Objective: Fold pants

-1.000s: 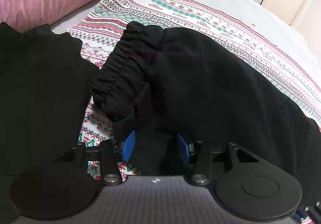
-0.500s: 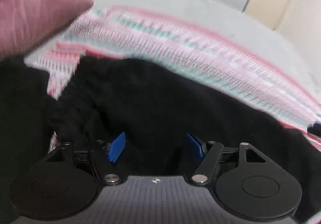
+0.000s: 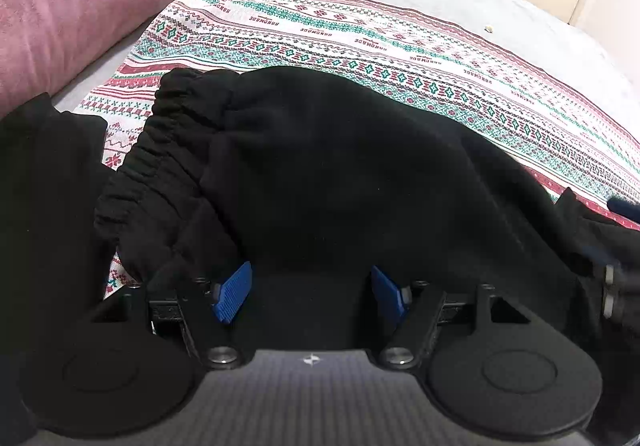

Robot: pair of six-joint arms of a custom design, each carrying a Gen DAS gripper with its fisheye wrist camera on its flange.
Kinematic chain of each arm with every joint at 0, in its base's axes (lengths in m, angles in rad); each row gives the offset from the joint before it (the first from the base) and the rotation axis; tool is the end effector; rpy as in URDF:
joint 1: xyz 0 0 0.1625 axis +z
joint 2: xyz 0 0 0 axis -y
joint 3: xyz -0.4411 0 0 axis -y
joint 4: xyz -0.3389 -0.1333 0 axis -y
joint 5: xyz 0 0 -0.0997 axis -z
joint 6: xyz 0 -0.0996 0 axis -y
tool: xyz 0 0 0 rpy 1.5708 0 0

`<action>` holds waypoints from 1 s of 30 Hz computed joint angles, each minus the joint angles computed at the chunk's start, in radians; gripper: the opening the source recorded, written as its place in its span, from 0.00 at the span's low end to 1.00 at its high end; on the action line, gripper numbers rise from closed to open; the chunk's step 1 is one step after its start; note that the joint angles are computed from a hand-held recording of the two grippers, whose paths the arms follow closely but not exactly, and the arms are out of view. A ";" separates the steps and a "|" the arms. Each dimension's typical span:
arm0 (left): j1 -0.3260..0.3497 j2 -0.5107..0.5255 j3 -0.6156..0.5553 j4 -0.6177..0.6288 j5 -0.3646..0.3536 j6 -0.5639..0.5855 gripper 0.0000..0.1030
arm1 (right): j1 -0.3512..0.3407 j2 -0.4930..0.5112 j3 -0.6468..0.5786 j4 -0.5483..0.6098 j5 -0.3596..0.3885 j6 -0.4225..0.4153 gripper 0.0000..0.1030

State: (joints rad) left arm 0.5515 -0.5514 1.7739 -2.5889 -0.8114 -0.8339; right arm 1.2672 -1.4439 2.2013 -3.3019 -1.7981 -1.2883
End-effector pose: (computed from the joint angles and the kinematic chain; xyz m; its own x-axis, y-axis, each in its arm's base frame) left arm -0.3834 -0.4729 -0.0159 -0.7930 0.0844 -0.6033 0.3672 0.8565 -0.3629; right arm -0.0253 -0.4515 0.3951 -0.4051 -0.3845 0.8295 -0.7925 0.6001 -0.1088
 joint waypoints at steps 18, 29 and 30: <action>0.004 -0.005 0.005 -0.023 -0.024 -0.007 0.82 | -0.054 0.077 -0.511 0.836 0.112 0.715 0.13; 0.003 0.000 -0.001 -0.014 -0.020 -0.008 0.84 | -0.012 0.096 -0.411 0.690 0.033 0.552 0.18; 0.004 -0.001 0.002 -0.018 -0.022 -0.007 0.84 | -0.003 0.092 -0.393 0.663 0.018 0.524 0.12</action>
State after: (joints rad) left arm 0.5554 -0.5526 1.7756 -2.6070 -0.8333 -0.8408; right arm 1.2638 -1.3521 1.8081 -2.6394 -1.7801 -0.7639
